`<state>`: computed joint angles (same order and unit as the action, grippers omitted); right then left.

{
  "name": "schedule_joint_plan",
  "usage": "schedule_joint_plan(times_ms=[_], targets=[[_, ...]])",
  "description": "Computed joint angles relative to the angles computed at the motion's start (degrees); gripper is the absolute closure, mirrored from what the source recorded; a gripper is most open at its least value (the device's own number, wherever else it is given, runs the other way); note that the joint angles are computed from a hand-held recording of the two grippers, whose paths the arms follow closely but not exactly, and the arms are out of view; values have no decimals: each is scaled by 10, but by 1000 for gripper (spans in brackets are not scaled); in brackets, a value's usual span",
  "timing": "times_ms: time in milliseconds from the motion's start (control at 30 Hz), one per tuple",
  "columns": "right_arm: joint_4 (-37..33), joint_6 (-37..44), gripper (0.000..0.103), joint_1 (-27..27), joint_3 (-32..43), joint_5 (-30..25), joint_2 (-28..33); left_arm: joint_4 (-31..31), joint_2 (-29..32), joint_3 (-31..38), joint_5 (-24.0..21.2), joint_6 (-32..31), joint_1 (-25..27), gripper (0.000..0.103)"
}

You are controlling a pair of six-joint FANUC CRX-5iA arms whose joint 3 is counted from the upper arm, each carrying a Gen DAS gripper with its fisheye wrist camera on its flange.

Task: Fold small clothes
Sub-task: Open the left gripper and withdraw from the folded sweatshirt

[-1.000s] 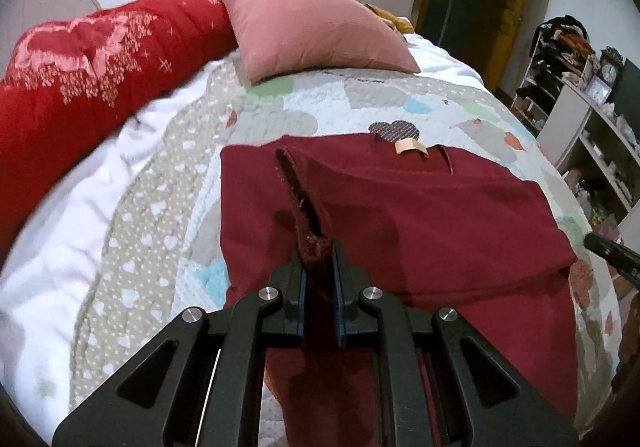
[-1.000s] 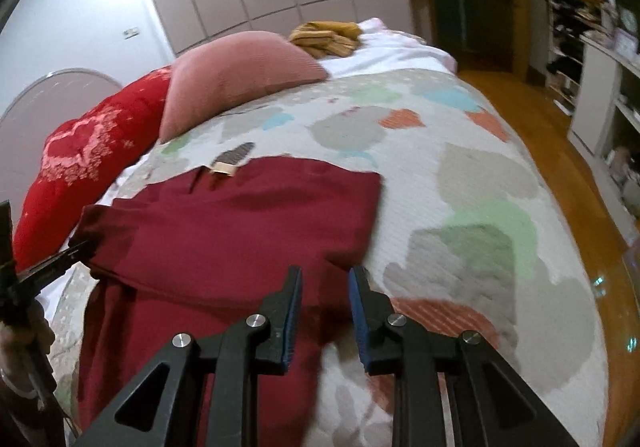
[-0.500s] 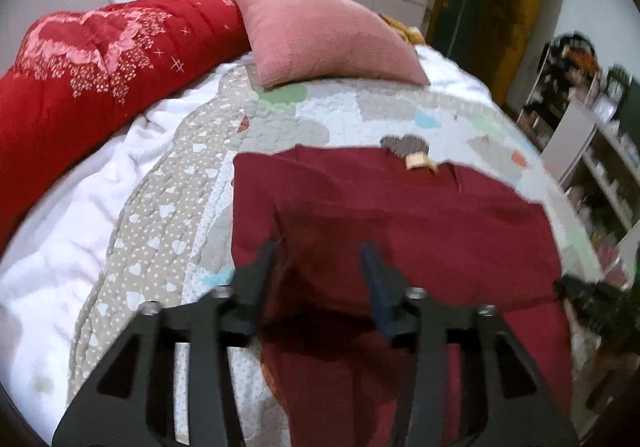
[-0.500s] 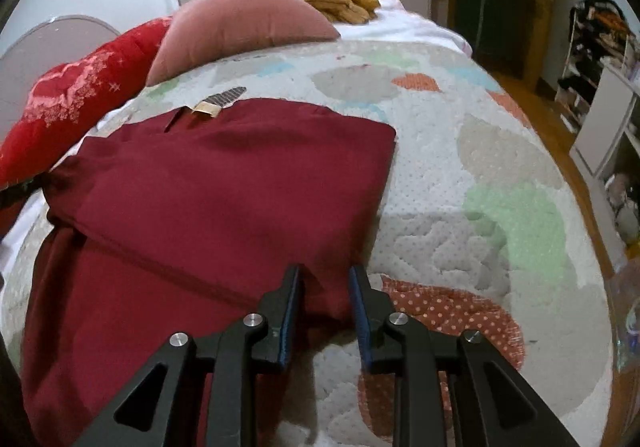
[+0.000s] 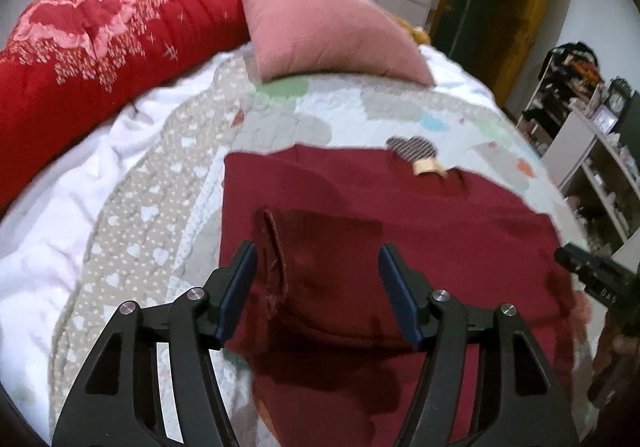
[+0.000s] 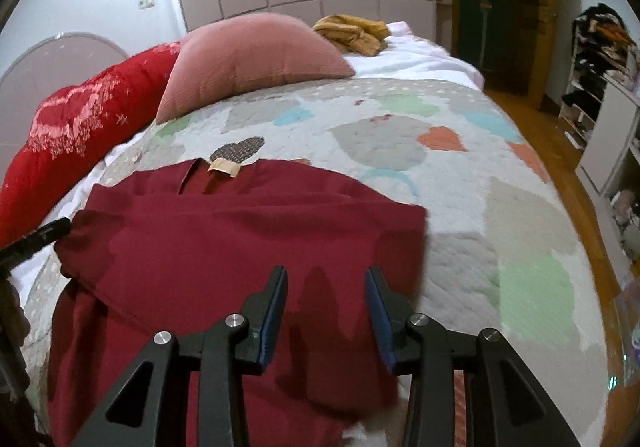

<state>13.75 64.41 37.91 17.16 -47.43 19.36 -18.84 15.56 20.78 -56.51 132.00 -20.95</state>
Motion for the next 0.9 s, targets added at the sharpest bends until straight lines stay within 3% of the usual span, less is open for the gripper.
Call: schedule_joint_plan(times_ms=[100, 267, 400, 533, 600, 700, 833, 900], targets=[[5, 7, 65, -2, 40, -28, 38, 5, 27, 18, -27, -3, 9, 40], [27, -9, 62, -12, 70, -42, 79, 37, 27, -18, 18, -9, 35, 40], [0, -13, 61, -21, 91, -49, 86, 50, 23, -17, 6, -26, 38, 40], [-33, -11, 60, -15, 45, -37, 34, 99, -43, -101, 52, -44, 51, 40], [-42, -14, 58, -7, -18, -12, -19, 121, -82, -153, 82, -45, 57, 40], [-39, -32, 55, 8, -94, 4, -79, 138, -122, -200, 77, -31, 59, 40], [-43, -61, 55, 25, -163, 1, -134, 221, -146, -260, 111, -55, 71, 40], [-55, -68, 55, 29, -182, 1, -150, 219, -146, -261, 117, -48, 63, 40]])
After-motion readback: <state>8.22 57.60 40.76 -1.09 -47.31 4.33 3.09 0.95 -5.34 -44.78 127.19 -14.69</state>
